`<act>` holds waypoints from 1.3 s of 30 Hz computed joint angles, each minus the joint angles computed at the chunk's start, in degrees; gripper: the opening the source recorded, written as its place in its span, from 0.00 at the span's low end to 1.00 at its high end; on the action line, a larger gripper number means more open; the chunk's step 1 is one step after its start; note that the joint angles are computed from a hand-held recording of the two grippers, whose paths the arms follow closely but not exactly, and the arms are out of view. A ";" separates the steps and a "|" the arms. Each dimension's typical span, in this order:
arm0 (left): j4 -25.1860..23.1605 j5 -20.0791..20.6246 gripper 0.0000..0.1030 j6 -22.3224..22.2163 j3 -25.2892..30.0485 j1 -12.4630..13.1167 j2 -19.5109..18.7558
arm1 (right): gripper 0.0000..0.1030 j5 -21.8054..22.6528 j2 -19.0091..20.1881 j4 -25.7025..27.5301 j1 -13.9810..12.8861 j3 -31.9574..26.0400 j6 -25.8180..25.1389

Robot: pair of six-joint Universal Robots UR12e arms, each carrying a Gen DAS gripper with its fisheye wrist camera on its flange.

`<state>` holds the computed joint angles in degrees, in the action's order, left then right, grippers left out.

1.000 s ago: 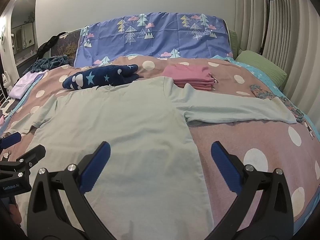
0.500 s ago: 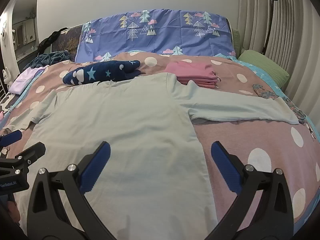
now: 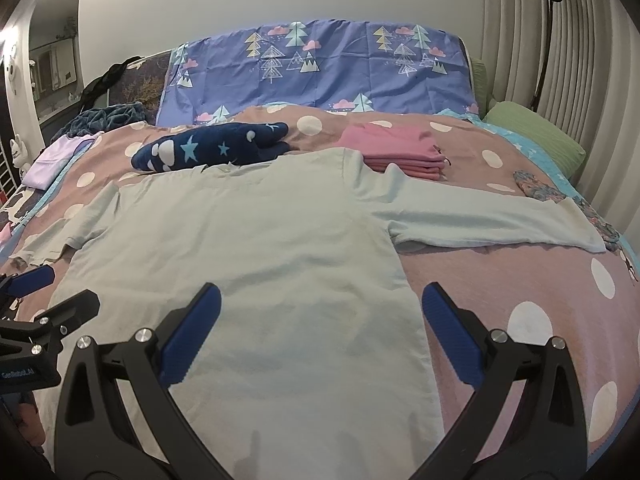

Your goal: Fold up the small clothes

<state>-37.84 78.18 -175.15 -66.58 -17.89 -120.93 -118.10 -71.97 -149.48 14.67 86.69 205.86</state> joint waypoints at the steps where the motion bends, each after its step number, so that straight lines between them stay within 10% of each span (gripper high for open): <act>1: -0.08 0.02 0.99 -0.01 0.14 0.03 -0.10 | 0.98 0.03 0.03 -0.10 -0.05 -0.04 -0.05; 7: -0.31 -0.88 0.99 -0.58 0.48 0.37 -0.45 | 0.98 -0.15 0.53 0.13 -0.04 -0.70 -0.70; 11: -0.11 -8.83 0.99 -4.11 0.42 2.06 -0.61 | 0.98 3.58 0.29 -2.46 -0.56 -0.12 -1.10; 17: 3.09 -19.04 0.99 -22.30 0.09 5.52 -1.83 | 0.98 9.97 -0.29 -6.47 -1.72 0.92 2.34; 21: 3.00 -15.75 0.99 -27.24 0.58 7.18 -2.68 | 0.98 4.99 0.75 -2.48 -0.98 -0.75 1.26; 26: 6.39 -4.69 0.97 -27.14 0.47 9.40 -3.22 | 0.98 9.17 0.20 -0.22 -2.33 -0.01 3.43; 31: 3.14 -1.60 0.40 -34.51 0.55 14.34 -3.94 | 0.98 7.00 0.21 2.76 -2.80 0.18 7.10; 39: 3.77 3.19 0.35 -45.53 1.80 18.68 -6.03 | 0.98 8.25 0.93 5.04 -3.26 -0.49 8.74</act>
<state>-34.06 81.37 -220.68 -64.78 0.79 -126.95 -109.84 -71.04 -144.44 11.41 86.19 214.60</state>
